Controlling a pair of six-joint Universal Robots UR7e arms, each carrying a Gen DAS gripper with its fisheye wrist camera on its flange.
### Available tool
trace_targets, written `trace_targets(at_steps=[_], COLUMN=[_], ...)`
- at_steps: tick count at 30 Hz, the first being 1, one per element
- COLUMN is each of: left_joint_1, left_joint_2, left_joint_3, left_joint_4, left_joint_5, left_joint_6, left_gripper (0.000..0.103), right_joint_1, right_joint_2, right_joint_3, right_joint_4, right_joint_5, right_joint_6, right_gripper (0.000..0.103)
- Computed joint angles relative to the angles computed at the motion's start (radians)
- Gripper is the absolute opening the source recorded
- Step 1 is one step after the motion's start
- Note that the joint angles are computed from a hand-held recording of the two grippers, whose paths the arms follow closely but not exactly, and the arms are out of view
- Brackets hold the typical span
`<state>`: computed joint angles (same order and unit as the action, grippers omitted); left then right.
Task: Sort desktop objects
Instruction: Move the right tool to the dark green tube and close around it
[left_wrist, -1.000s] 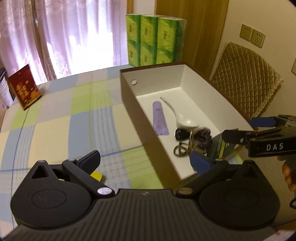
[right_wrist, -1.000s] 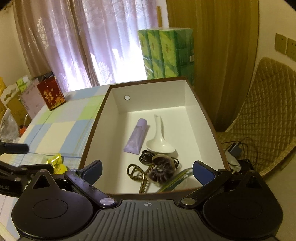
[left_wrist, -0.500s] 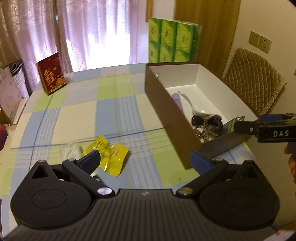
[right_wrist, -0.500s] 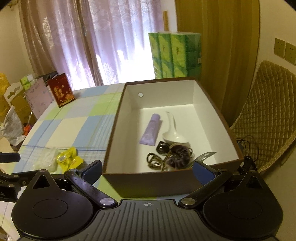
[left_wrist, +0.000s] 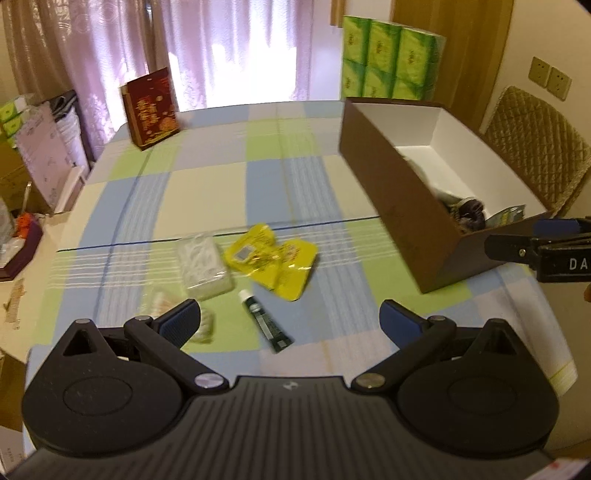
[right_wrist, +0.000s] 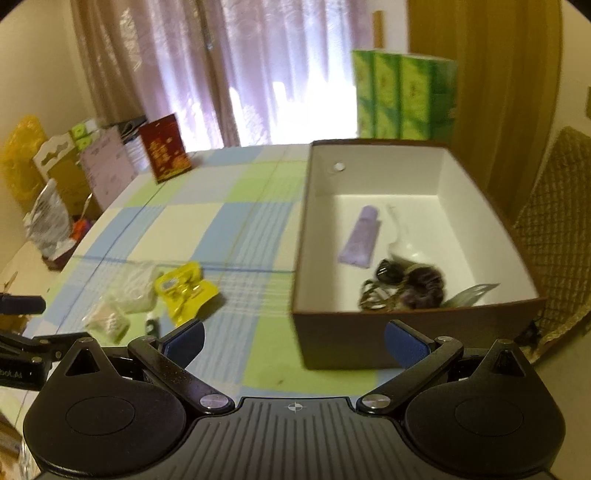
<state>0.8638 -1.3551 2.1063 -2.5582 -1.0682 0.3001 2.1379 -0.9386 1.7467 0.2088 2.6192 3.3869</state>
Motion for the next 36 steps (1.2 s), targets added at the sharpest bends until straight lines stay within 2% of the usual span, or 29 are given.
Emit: trace_targets(at_steps=[7, 18, 24, 32, 36], left_joint_1=[0.047, 0.114, 0.149, 0.2, 0.223], left_joint_2=[-0.032, -0.037, -0.015, 0.039, 0.072], left_joint_3=[-0.005, -0.043, -0.075, -0.12, -0.153], left_joint_4=[0.031, 0.058, 0.079, 0.076, 0.086], left_joint_5=[0.032, 0.066, 0.065, 0.058, 0.046], left_joint_6=[-0.004, 0.006, 0.021, 0.088, 0.128], left_gripper=[0.102, 0.102, 0.102, 0.102, 0.101], right_joint_1=[-0.01, -0.03, -0.055, -0.095, -0.113], right_joint_2=[0.082, 0.18, 0.214, 0.282, 0.311], right_joint_3=[-0.056, -0.134, -0.157, -0.21, -0.24], right_joint_4=[0.06, 0.09, 0.074, 0.081, 0.063], right_joint_5=[-0.074, -0.157, -0.228, -0.258, -0.259], right_joint_6=[0.035, 0.029, -0.016, -0.032, -0.082], right_gripper=[0.101, 0.101, 0.101, 0.101, 0.098])
